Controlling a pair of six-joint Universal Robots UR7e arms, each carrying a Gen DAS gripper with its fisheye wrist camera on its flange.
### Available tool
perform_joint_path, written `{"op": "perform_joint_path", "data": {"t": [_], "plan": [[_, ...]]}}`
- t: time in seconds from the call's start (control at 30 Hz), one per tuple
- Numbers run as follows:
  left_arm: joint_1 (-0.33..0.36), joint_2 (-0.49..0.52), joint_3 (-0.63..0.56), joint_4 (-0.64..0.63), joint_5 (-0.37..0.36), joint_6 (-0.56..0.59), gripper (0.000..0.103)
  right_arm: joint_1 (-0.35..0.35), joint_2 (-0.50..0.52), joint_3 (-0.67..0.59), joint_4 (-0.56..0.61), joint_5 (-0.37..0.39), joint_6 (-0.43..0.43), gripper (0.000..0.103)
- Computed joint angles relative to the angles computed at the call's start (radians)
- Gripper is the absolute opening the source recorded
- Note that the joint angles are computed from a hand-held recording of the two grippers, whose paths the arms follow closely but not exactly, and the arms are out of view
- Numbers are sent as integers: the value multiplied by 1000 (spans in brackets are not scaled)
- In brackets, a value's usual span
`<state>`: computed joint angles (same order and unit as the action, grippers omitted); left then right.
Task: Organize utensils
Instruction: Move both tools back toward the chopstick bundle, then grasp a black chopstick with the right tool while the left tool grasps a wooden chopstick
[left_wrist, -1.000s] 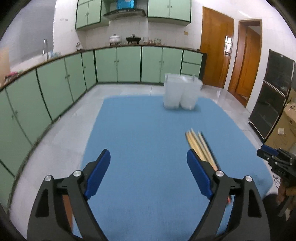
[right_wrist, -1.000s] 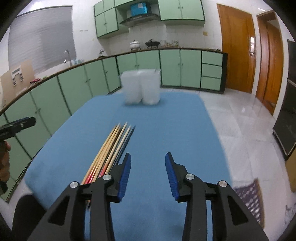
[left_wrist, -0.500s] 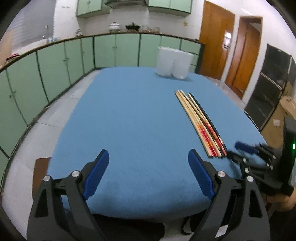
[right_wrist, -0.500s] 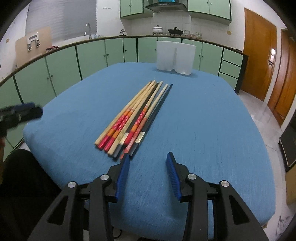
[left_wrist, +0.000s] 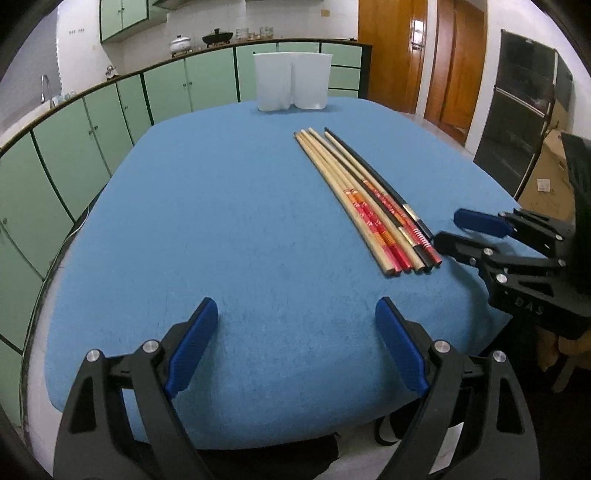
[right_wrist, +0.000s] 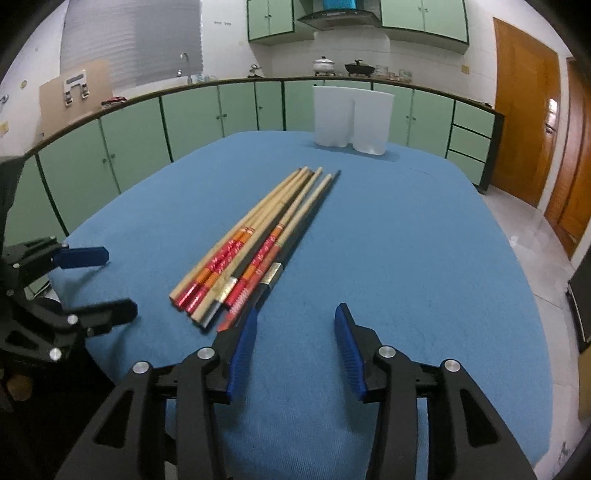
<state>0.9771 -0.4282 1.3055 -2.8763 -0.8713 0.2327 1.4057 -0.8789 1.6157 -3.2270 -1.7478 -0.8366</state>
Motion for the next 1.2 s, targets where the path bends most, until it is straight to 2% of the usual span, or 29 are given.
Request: {"op": "perform_joint_path", "data": {"t": [0.2, 0.33, 0.53, 0.67, 0.77, 0.83, 1.2], "plan": [[-2, 12, -12, 1, 3, 2, 85, 1, 0, -31, 59, 19, 9, 46], [-7, 7, 13, -16, 8, 21, 85, 1, -1, -7, 26, 8, -36, 49], [-4, 8, 6, -15, -3, 26, 87, 14, 29, -37, 18, 3, -47, 51], [-2, 31, -30, -11, -10, 39, 87, 10, 41, -66, 10, -15, -20, 51], [2, 45, -57, -2, -20, 32, 87, -1, 32, -75, 11, -26, 5, 44], [2, 58, -73, -6, -16, 40, 87, -10, 21, -76, 17, -30, 21, 42], [2, 60, -80, -13, 28, 5, 86, -17, 17, -71, 5, -24, 40, 45]]}}
